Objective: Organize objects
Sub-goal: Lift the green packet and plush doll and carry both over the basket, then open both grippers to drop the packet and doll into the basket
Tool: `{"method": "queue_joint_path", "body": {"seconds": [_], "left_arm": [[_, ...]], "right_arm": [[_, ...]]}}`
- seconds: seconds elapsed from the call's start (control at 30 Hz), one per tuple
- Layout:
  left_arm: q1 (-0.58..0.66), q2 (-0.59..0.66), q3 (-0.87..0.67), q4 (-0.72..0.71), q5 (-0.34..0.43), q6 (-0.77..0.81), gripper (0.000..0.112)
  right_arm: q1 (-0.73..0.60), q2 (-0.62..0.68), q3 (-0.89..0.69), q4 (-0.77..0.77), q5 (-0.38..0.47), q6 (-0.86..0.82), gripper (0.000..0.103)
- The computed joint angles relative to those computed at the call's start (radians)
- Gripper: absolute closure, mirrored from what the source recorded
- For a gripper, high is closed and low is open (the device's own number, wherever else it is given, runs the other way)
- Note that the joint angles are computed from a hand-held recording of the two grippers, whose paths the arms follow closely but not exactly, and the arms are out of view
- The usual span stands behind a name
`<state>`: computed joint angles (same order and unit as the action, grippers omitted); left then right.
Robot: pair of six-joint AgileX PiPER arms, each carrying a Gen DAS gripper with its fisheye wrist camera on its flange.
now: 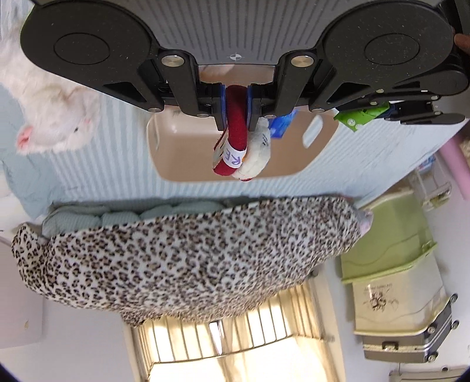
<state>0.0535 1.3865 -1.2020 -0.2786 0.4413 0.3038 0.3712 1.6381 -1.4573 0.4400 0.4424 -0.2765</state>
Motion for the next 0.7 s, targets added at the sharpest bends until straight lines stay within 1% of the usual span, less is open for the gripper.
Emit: {"method": "queue_joint_path", "body": {"seconds": [0.2,0.33,0.43,0.5,0.57,0.7], "left_arm": [[-0.045,0.128,-0.142,0.144,-0.027,-0.124,0.087],[-0.059,0.237,-0.263,0.224,-0.001,-0.194,0.087],[-0.071,0.327,-0.37,0.292,0.052,-0.26,0.087],[-0.073,0.377,-0.425,0.297,0.091,-0.272,0.087],[-0.08,0.437,-0.501,0.324,0.159,-0.302,0.087],[-0.091,0.506,-0.568,0.375,0.252,-0.361,0.086]], "right_arm": [[0.003,0.115,-0.14,-0.084,-0.004,0.065,0.091],[0.01,0.208,-0.254,-0.169,0.012,0.143,0.091],[0.006,0.278,-0.335,-0.188,0.043,0.154,0.091],[0.016,0.317,-0.374,-0.256,0.06,0.196,0.091],[0.025,0.352,-0.406,-0.311,0.081,0.23,0.091],[0.034,0.396,-0.43,-0.369,0.115,0.27,0.091]]}}
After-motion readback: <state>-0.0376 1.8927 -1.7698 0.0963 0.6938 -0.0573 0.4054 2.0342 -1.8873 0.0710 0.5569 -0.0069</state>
